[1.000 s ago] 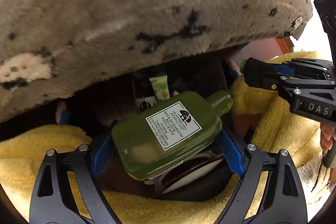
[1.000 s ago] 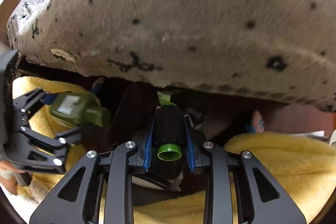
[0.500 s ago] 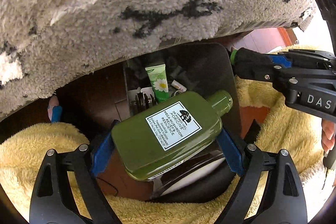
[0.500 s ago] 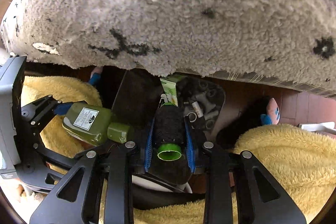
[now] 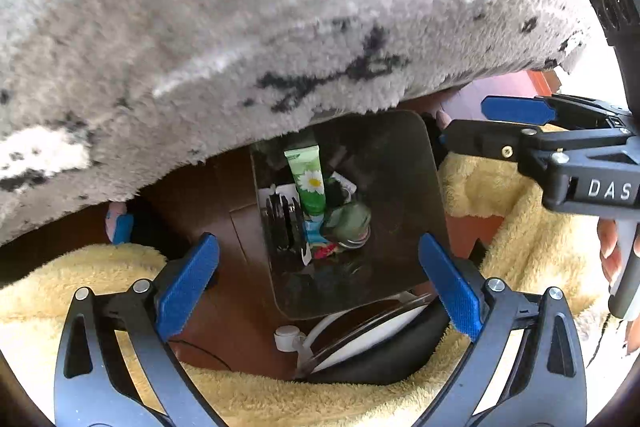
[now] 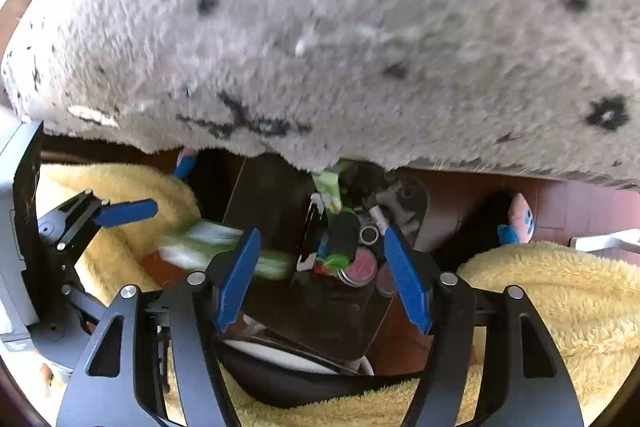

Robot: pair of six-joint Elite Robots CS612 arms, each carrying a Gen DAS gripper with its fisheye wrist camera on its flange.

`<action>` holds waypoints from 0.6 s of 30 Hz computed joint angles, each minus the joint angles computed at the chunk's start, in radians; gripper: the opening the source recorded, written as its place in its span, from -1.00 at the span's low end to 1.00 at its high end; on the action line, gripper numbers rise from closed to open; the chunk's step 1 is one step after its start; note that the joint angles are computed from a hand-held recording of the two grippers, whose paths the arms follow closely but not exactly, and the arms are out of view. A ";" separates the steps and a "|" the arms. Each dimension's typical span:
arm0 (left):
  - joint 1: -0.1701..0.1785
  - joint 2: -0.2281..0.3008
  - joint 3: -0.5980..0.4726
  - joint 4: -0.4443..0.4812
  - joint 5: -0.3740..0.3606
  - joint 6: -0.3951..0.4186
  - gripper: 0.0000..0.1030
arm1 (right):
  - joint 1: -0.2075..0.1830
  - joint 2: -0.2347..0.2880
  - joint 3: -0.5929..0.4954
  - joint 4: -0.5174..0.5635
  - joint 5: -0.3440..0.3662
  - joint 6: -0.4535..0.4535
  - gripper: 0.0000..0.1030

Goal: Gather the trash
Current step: 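Open both tools to drop the bottle and spool into the bin, then raise both tools up from the bin over the bed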

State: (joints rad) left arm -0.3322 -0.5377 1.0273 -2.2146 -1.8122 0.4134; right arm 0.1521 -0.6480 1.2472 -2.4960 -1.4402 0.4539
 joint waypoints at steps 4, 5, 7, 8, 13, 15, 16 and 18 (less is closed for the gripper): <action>0.002 -0.026 0.026 -0.049 -0.009 -0.005 0.84 | 0.004 -0.012 0.010 -0.032 -0.034 0.006 0.32; 0.003 -0.033 0.033 -0.064 -0.010 -0.004 0.84 | 0.005 -0.007 0.002 -0.035 -0.039 0.006 0.35; 0.002 -0.046 0.047 -0.096 -0.010 -0.001 0.84 | 0.008 -0.018 0.011 -0.056 -0.053 0.006 0.38; 0.002 -0.052 0.055 -0.113 -0.009 -0.001 0.84 | 0.011 -0.026 0.018 -0.071 -0.063 0.007 0.39; 0.009 -0.084 0.080 -0.187 -0.023 0.005 0.84 | 0.014 -0.048 0.043 -0.129 -0.099 -0.010 0.48; 0.012 -0.094 0.089 -0.225 -0.023 0.002 0.84 | 0.021 -0.056 0.046 -0.151 -0.133 -0.022 0.53; 0.012 -0.101 0.094 -0.244 -0.020 0.002 0.84 | 0.012 -0.061 0.053 -0.161 -0.135 -0.035 0.55; 0.015 -0.110 0.098 -0.283 -0.011 0.004 0.84 | 0.010 -0.063 0.056 -0.189 -0.153 -0.055 0.59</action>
State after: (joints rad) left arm -0.3177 -0.6475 1.1257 -2.4978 -1.8233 0.4174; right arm 0.1622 -0.7111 1.3036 -2.6853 -1.5931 0.3988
